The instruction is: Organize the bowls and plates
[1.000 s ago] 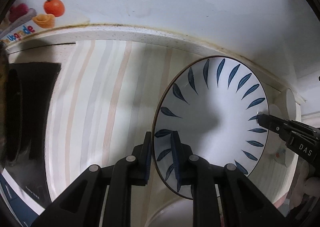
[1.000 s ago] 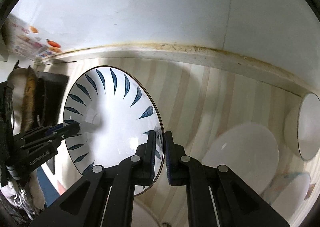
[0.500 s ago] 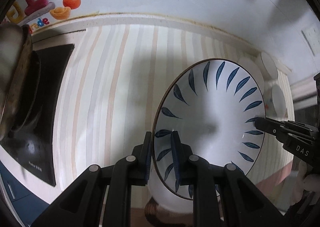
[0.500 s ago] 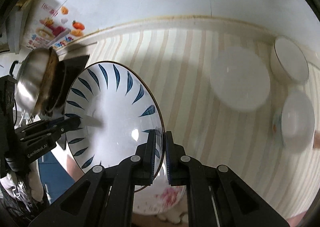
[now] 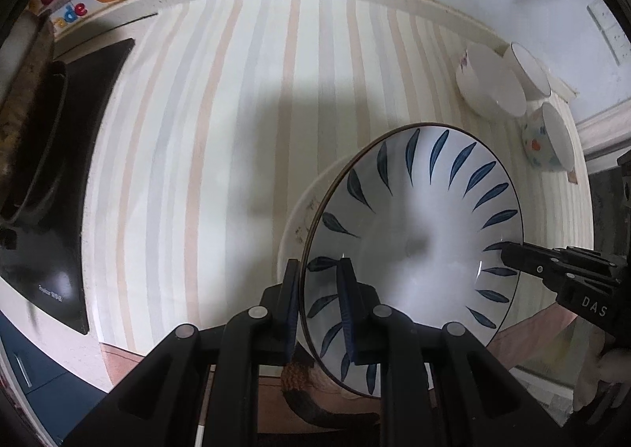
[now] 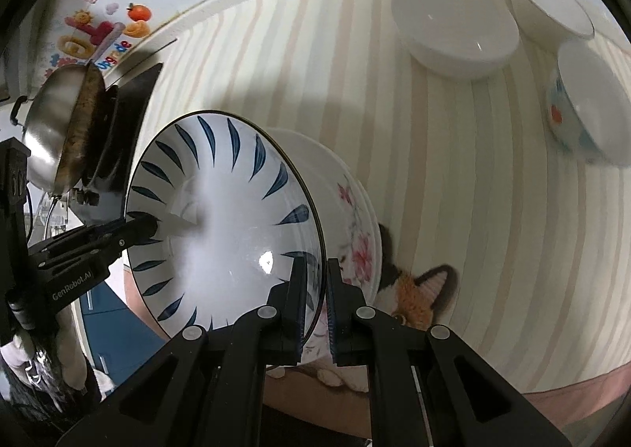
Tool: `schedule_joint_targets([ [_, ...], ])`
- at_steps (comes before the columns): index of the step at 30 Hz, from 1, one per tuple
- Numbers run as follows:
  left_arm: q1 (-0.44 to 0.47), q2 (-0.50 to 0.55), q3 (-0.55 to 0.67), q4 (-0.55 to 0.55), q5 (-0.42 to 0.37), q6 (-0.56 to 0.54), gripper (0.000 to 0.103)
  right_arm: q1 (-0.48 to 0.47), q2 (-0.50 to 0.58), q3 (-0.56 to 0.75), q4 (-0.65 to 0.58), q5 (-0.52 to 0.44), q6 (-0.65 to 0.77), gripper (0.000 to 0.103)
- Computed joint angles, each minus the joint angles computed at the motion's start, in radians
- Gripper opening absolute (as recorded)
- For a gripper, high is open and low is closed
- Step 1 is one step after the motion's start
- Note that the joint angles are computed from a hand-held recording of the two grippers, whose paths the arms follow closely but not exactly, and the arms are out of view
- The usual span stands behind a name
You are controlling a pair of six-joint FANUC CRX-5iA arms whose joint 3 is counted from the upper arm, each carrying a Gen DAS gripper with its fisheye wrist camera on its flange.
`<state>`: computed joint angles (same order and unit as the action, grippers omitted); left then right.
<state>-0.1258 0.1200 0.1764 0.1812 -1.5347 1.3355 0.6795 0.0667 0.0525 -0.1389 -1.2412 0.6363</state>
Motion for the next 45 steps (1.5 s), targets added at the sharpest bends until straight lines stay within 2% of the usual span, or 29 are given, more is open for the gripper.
schedule_joint_targets([
  [19,-0.032,0.052,-0.010,-0.028,-0.002,0.015,0.016,-0.050,0.014,-0.042,-0.069,0.026,0.026,0.011],
  [35,-0.048,0.083,-0.010,-0.039,0.008,0.046,0.017,-0.101,0.051,-0.008,-0.138,0.016,0.088,0.011],
  [41,-0.046,0.093,0.002,-0.048,0.006,0.065,0.018,-0.111,0.064,0.009,-0.159,0.006,0.077,0.016],
  [45,-0.034,0.095,-0.004,-0.039,-0.005,0.079,0.018,-0.120,0.074,0.022,-0.177,0.003,0.067,0.024],
])
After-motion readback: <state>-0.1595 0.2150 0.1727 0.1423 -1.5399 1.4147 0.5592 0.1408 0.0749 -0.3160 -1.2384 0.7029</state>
